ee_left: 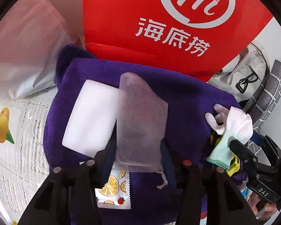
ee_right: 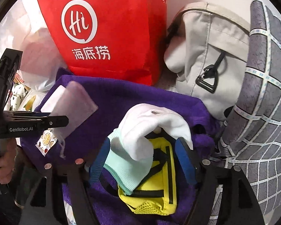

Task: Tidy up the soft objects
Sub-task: 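Lower and release the glove and mesh bag onto the towel with both grippers, then reach the right gripper to the black watch strap and grasp it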

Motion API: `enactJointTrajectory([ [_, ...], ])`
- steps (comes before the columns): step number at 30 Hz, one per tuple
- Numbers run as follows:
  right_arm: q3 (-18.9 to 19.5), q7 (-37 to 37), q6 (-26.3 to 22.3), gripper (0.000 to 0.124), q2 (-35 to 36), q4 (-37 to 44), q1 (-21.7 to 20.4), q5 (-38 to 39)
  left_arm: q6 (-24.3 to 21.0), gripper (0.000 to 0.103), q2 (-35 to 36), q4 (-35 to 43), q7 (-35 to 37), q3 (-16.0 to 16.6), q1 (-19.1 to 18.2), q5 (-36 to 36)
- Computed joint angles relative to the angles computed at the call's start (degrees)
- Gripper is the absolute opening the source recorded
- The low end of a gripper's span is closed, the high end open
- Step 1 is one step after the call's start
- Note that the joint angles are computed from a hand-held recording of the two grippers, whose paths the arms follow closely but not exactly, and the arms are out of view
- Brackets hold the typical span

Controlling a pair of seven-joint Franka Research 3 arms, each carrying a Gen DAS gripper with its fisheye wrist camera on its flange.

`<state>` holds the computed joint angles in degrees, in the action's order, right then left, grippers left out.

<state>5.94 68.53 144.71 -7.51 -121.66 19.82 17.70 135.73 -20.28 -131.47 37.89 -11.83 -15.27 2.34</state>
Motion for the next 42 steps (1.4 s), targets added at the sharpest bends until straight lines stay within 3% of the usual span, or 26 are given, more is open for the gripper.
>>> enactJointTrajectory([
  [3, -0.18, -0.34, 0.82, 0.071, -2.22, -1.79, -0.06, 0.34, -1.37, 0.066, -0.11, 0.96, -0.87, -0.76, 0.29, 1.49],
  [10, -0.76, -1.06, 2.41, 0.073, -6.83, -4.63, 0.11, 2.96, -5.39, 0.075, -1.27, 2.11, -5.27, -2.4, -0.23, 4.04],
  [13, -0.97, -1.61, 2.75, 0.081, -9.47, -6.61, 0.33, 4.12, -8.41, 0.075, -3.28, 2.13, -6.8, -2.93, -0.82, 4.66],
  [16, -1.05, -0.57, 2.63, 0.082, -12.25, -8.67, 0.61, 5.34, -10.63, 0.075, -5.8, 1.69, -8.78, -3.9, -1.12, 6.66],
  [22, -1.84, -1.51, 2.17, 0.082, -19.64, -14.77, 3.08, 10.44, -9.25, 0.075, -13.73, -3.05, -11.95, -4.32, -3.32, 6.64],
  [24, -1.71, -2.54, 2.47, 0.082, -22.51, -17.28, 3.87, 11.04, -11.75, 0.075, -16.04, -3.52, -14.68, -5.81, -3.02, 7.76],
  [26, -0.51, -1.3, 2.78, 0.08, -25.43, -19.79, 3.39, 9.89, -11.62, 0.075, -18.56, -4.98, -15.58, -5.49, -4.11, 7.23],
  [31, -1.39, -2.43, 0.33, 0.061, -32.13, -24.54, 6.03, 11.18, -13.45, 0.073, -21.22, -6.47, -17.58, -6.63, -5.74, 7.52],
  [33, -1.49, -2.32, -0.63, 0.06, -34.29, -26.12, 6.78, 11.88, -13.27, 0.073, -22.34, -7.2, -17.11, -6.67, -6.92, 7.51],
  [35, -0.96, -2.77, -1.44, 0.06, -36.67, -28.02, 7.33, 11.64, -15.62, 0.073, -23.8, -6.9, -19.25, -8.42, -6.37, 8.92],
  [39, -0.29, -2.83, -3.44, 0.06, -40.72, -31.18, 8.78, 11.6, -19.01, 0.073, -25.35, -6.96, -19.44, -8.86, -7.68, 9.66],
  [42, -0.81, -2.93, -5.34, 0.06, -42.48, -32.75, 10.23, 12.76, -17.95, 0.073, -27.49, -8.97, -20.29, -8.14, -9.2, 8.64],
])
